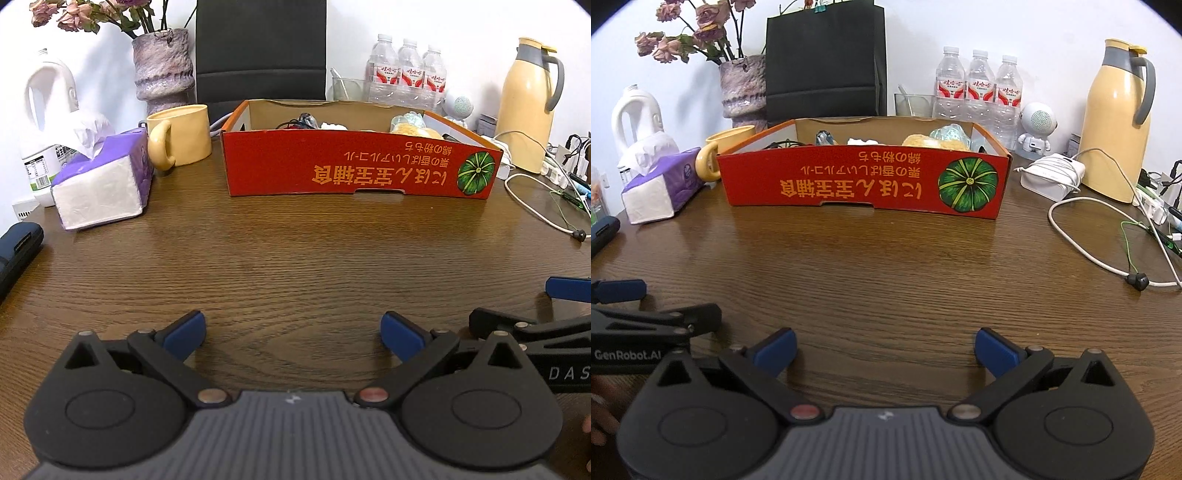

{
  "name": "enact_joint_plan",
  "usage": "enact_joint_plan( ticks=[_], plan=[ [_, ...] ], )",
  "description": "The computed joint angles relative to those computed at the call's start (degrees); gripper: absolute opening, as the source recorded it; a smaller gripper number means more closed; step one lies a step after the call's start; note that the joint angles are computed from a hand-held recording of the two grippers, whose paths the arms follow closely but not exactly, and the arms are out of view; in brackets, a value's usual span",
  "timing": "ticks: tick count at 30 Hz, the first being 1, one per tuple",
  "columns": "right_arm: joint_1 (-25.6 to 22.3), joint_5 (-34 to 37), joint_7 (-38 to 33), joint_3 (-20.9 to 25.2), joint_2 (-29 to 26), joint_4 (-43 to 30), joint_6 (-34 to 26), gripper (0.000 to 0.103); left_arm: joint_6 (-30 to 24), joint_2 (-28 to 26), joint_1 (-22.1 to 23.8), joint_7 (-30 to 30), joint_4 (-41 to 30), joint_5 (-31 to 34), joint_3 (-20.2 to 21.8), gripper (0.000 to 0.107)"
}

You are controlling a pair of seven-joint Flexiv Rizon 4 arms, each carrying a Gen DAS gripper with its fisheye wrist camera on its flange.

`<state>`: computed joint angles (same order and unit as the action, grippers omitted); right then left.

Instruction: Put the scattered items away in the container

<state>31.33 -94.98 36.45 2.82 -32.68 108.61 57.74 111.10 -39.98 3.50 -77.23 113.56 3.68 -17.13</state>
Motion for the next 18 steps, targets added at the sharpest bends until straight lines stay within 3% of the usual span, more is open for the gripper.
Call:
enact_joint_plan(
  ticks=[5,18],
  plan=[
    [1.1,3.7,-0.1,0.0,0.1,0.2,-2.9,0.103,-0.5,-0.4,-1.5,0.1,-1.2,-1.0,0.8,0.103],
    [1.3,3.5,0.1,-0.5,0.1,0.3,-2.6,0.103,-0.4,-0.5,-1.5,0.2,-1.2,-1.0,0.7,0.103]
  ],
)
